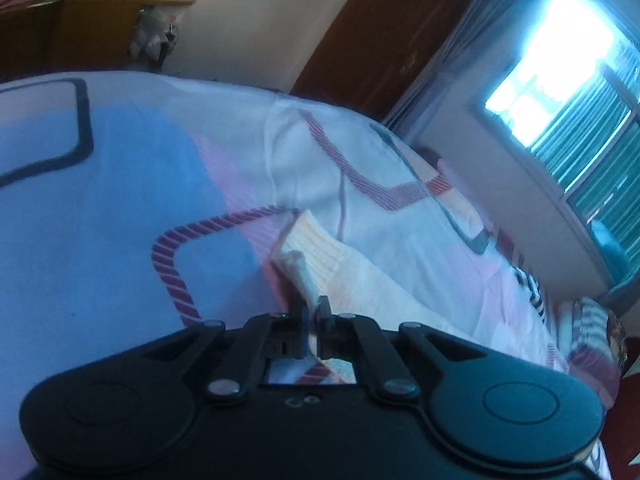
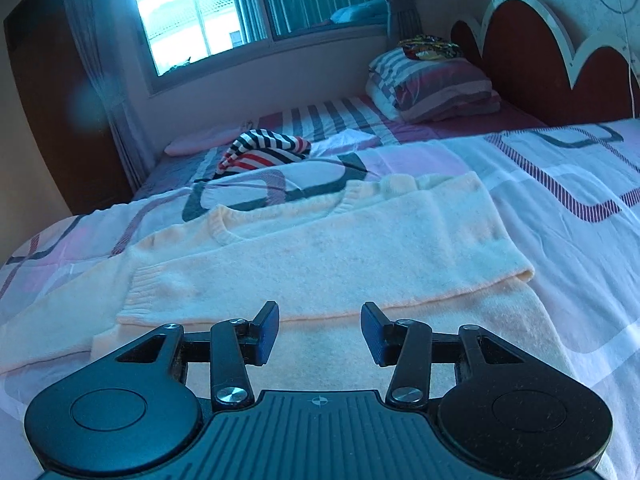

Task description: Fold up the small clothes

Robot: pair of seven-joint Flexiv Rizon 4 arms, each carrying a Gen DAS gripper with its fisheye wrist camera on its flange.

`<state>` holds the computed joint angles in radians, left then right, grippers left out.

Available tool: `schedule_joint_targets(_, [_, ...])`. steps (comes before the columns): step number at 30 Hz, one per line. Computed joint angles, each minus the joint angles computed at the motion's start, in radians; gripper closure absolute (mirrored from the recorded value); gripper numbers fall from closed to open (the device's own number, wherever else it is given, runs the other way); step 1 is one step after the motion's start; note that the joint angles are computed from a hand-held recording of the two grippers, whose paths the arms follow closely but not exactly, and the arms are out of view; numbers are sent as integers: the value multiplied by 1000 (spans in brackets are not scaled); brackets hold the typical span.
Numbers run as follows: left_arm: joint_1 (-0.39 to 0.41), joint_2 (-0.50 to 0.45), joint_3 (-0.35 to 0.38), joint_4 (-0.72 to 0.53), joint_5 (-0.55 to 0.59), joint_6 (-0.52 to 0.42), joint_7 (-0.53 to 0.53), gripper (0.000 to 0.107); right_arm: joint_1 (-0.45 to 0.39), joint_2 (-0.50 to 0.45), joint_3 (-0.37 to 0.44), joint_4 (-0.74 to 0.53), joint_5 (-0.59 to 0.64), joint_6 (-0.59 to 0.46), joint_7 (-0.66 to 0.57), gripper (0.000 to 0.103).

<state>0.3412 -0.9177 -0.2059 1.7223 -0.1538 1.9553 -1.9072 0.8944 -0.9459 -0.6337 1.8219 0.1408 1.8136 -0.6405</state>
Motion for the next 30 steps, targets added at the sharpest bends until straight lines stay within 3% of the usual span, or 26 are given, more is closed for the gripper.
schedule_joint_targets(5, [-32, 14, -7, -21, 65, 61, 34, 105, -13, 7, 7, 26, 21, 43, -22, 57])
schedule_joint_targets(10, [-126, 4, -20, -104, 126, 40, 139, 105, -59, 26, 47, 46, 55, 88, -66, 57])
schedule_joint_targets(18, [-205, -72, -144, -245, 159, -86, 279, 105, -164, 72, 149, 70, 107, 171, -175, 57])
schedule_joint_targets(30, [-430, -179, -130, -442, 53, -240, 521, 105, -417, 148, 389, 121, 121, 292, -304, 57])
